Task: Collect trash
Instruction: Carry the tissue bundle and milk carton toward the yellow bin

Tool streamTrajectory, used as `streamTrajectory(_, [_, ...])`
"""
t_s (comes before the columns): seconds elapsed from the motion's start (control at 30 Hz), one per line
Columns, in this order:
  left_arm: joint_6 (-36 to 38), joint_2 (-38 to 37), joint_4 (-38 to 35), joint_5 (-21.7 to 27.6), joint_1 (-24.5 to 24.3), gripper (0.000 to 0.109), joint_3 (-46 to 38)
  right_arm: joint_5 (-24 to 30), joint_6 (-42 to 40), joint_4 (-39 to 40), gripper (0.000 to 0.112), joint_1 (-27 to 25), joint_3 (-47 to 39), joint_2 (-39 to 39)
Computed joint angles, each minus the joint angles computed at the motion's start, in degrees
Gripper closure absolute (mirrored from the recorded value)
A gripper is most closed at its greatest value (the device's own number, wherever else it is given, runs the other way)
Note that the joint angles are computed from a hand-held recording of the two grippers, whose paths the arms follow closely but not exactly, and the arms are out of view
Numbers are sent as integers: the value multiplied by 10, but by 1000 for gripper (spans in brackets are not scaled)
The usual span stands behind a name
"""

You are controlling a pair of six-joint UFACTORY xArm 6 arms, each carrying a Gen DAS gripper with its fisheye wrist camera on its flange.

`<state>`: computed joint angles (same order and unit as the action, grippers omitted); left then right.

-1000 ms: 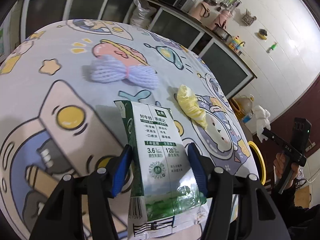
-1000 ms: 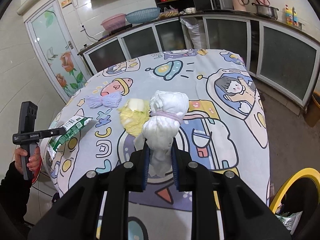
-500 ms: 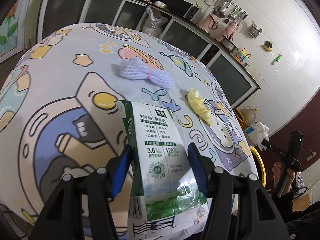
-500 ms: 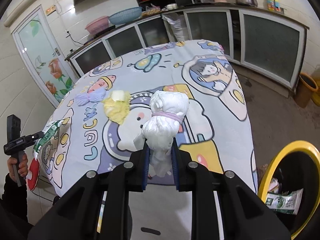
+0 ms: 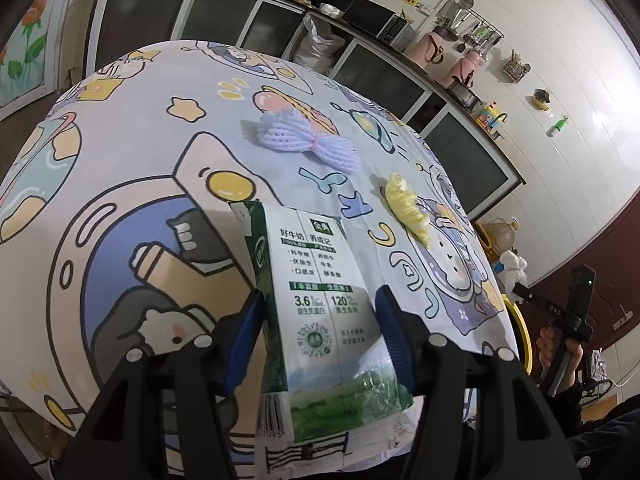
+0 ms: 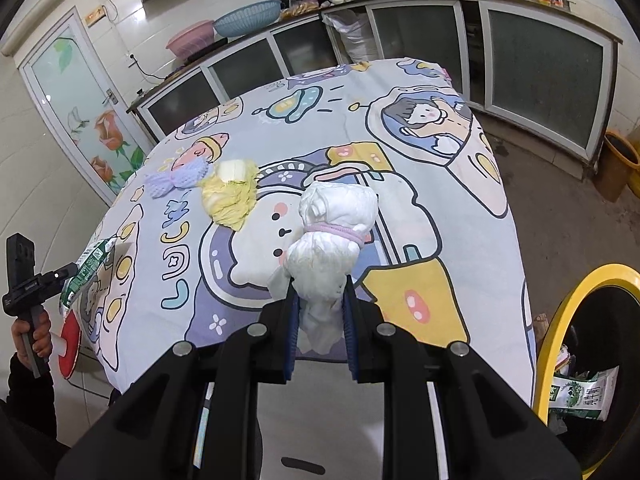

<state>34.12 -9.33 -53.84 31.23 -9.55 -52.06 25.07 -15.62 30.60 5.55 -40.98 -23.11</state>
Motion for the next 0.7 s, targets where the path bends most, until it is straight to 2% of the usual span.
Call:
streamTrajectory(0.2, [3, 10, 6, 10, -26, 54, -20, -1, -11, 18, 93, -11, 11, -16])
streamTrajectory(0.37, [23, 40, 3, 25, -77, 54, -68, 0, -7, 19, 93, -31, 44, -63])
streamTrajectory(0.53, [38, 83, 4, 34, -140, 54, -134, 11, -3, 13, 93, -76, 84, -134])
streamTrajectory(0.7, [41, 153, 24, 65, -207, 54, -235, 35, -4, 8, 93, -143, 119, -208])
